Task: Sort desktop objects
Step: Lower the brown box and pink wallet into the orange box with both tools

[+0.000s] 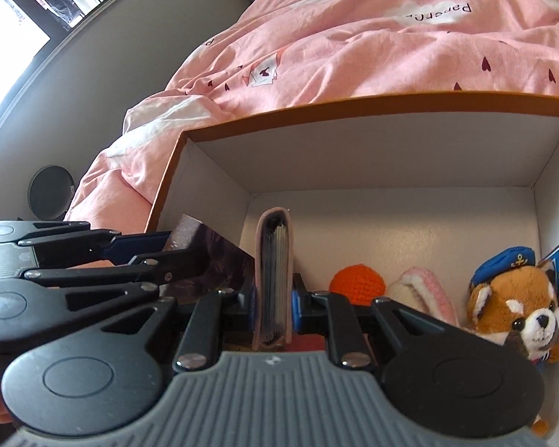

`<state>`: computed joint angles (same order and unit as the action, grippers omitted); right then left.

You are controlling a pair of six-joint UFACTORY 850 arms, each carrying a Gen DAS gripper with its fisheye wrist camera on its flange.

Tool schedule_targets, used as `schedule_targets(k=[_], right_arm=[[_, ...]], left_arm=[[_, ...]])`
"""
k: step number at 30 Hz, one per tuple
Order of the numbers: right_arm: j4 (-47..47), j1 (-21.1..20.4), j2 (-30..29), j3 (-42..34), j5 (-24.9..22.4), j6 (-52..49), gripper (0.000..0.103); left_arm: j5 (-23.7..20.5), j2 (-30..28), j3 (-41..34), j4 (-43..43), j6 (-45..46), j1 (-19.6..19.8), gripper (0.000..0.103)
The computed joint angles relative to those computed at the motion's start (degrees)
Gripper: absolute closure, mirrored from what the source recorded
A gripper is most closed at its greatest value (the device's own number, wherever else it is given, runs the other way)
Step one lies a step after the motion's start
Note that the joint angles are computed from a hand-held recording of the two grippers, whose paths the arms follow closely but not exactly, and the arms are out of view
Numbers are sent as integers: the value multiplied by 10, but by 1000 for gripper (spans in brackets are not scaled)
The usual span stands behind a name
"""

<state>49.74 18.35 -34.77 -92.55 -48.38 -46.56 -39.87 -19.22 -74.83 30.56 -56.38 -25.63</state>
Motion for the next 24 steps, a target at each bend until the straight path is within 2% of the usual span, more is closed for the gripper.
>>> schedule_targets(k=[5, 10, 16, 20, 24], right_arm=[[-7, -1, -18, -23, -31, 30, 84], [-24, 8, -17, -27, -19, 39, 84], [-58, 24, -13, -31, 1, 47, 82], [-91, 37, -21, -52, -13, 62, 79], [-100, 42, -33, -72, -39, 85, 76]], left_arm=[[9, 7, 1, -40, 27, 10, 77], [43, 35, 26, -40, 17, 17, 76], [77, 84, 74, 86, -108, 6, 76], [80, 100, 93, 123, -168, 8, 76], [104, 117, 121, 148, -225, 14, 76]])
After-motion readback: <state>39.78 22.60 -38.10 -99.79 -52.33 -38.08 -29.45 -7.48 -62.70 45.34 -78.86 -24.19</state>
